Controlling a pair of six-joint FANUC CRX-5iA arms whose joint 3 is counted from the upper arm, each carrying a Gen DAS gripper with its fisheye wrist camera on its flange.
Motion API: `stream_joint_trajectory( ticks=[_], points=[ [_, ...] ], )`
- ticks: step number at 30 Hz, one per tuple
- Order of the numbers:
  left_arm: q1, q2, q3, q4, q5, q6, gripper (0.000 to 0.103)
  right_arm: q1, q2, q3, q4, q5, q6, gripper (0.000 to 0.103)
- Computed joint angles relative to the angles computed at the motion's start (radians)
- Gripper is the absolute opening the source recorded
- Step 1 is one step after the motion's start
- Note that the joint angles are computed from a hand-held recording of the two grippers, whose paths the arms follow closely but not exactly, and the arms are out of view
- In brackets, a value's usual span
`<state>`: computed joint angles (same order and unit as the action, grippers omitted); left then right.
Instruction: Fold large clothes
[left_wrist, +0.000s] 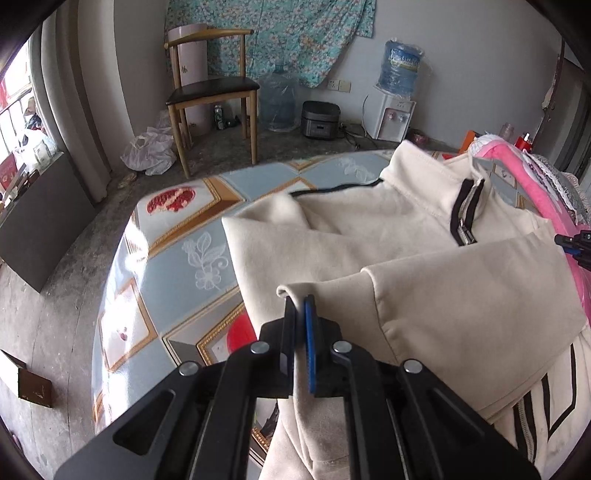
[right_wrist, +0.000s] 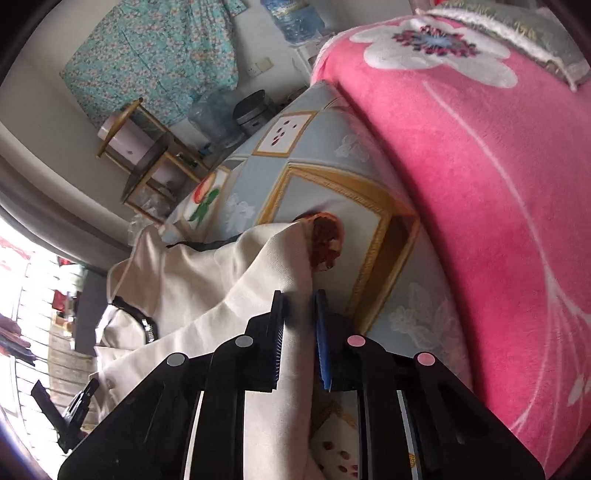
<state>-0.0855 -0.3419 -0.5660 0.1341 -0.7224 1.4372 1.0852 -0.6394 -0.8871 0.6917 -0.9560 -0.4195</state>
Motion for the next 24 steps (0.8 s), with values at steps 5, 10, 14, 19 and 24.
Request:
stream_joint_trajectory(
  ticks=[5,10,14,19,24],
  points=[
    [0.053,-0.055,-0.054,0.076,0.0,-0.04,0.016,0.131,-0.031,0.015,0.037,-0.168,-0.014,0.059],
    [0.113,-0.174,-0.144,0.257,0.011,-0.213,0.018,0.326,-0.044,0.049,0.074,-0.301,0.023,0.069],
    [0.081,-0.127,-0.145,0.325,-0.079,-0.298,0.037,0.426,0.052,0.099,0.023,-0.355,0.098,0.072],
    [-0.015,-0.086,-0.101,0.139,-0.074,-0.169,0.044,0.388,0.214,0.17,-0.161,-0.376,0.227,0.072],
    [-0.004,-0.187,-0.067,0.079,-0.137,-0.116,0.048,0.557,0.112,0.164,-0.102,-0.514,0.015,0.076]
  ],
)
